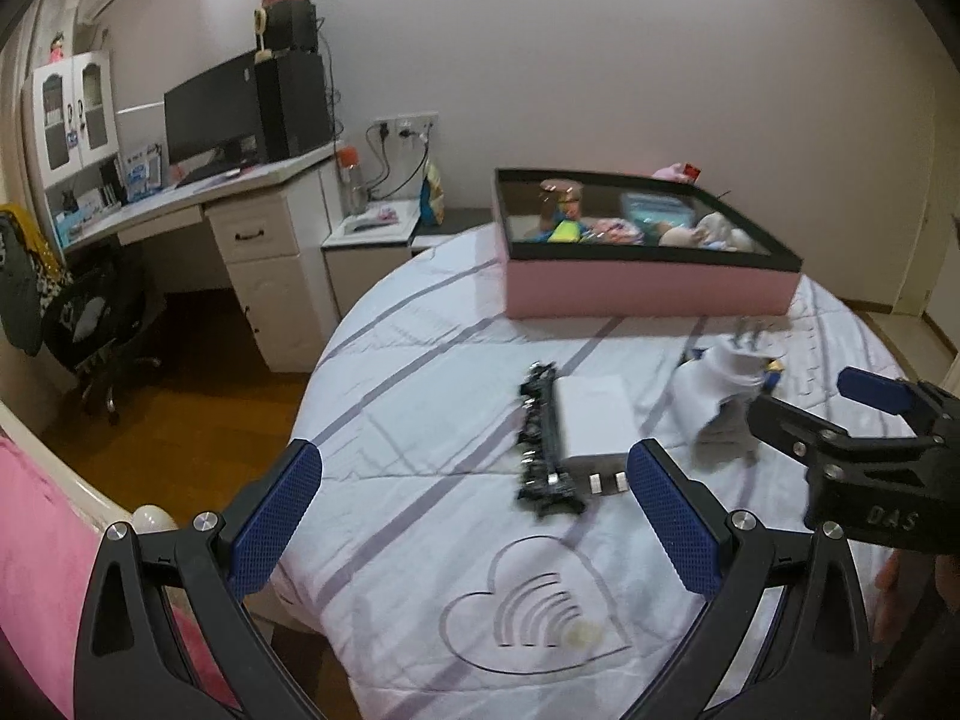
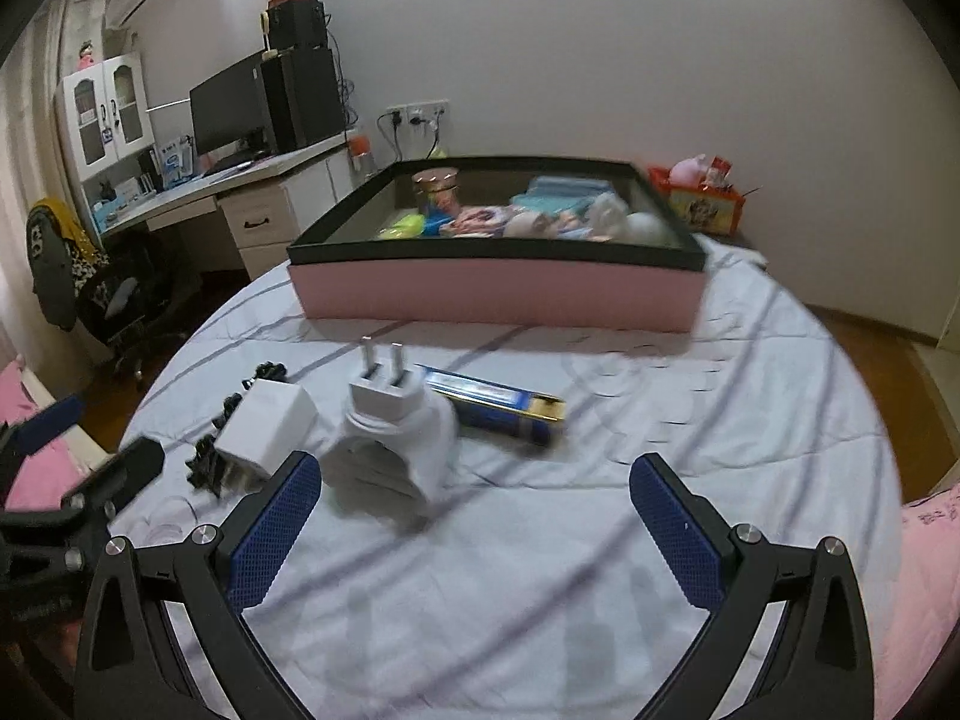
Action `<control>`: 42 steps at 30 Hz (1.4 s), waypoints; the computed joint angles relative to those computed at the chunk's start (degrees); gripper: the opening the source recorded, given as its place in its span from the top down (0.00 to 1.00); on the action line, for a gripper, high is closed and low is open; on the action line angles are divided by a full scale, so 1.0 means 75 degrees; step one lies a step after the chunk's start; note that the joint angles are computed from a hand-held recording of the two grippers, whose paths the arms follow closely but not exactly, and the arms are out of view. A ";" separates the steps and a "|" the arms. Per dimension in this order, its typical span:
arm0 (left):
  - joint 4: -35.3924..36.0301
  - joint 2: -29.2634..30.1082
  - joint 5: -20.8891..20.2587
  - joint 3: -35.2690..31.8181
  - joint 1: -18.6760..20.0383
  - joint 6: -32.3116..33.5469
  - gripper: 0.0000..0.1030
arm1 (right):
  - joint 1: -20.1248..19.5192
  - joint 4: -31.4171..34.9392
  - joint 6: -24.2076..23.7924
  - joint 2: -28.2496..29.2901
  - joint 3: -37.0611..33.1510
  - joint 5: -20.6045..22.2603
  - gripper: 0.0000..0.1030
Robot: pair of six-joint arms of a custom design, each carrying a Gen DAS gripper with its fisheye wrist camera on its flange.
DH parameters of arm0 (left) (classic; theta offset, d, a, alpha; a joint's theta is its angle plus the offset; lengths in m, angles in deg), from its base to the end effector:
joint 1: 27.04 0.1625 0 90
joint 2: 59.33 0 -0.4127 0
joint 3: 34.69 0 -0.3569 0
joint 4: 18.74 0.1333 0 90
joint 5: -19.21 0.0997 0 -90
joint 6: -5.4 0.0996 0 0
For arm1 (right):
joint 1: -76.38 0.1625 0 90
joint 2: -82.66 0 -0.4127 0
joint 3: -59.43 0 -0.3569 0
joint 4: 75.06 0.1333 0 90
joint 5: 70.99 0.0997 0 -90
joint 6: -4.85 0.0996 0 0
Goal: Organize rigid objects
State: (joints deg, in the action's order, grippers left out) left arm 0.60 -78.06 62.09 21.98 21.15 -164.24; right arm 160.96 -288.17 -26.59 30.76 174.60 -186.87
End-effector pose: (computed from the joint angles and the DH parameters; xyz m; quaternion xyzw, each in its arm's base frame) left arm -0.2630 -0.6034 -0.0353 0.2856 0.8394 -0.3525 0.2992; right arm 0.0382 -0.5488 0.2097 0.0813 -0.8482 0.3998 0.3378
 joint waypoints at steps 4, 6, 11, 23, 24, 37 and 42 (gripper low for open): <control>0.0147 0.0066 -0.0011 -0.0168 0.0127 0.0011 0.00 | 0.0114 0.0717 0.0318 0.0254 -0.0498 -0.0094 0.00; 0.0282 0.0107 0.0074 -0.0278 0.0183 -0.0019 0.00 | 0.0101 0.1060 0.0514 0.0328 -0.0717 -0.0051 0.00; 0.0460 0.0227 0.0343 -0.0503 0.0216 0.0044 0.00 | -0.0038 0.2093 0.0787 0.0290 -0.0956 0.0149 0.40; 0.1334 0.0863 0.2184 -0.1510 0.0188 -0.0297 0.00 | -0.0382 0.1444 0.0201 -0.0599 0.0013 -0.0127 0.43; 0.1459 0.0942 0.2278 -0.1663 0.0205 -0.0378 0.00 | -0.0468 0.1431 0.0221 -0.0732 0.0120 -0.0045 0.42; 0.2650 0.1636 0.2684 -0.3058 0.0485 -0.0908 0.01 | -0.0821 0.1595 0.0250 -0.0968 0.0231 0.0404 0.43; 0.3296 0.2043 0.1924 -0.3856 0.0480 -0.1188 0.02 | -0.0862 0.1647 0.0277 -0.0996 0.0238 0.0524 0.43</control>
State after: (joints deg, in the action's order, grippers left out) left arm 25.32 -62.74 76.51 -6.93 24.75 -173.15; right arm 154.50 -275.82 -24.51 23.29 176.38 -182.93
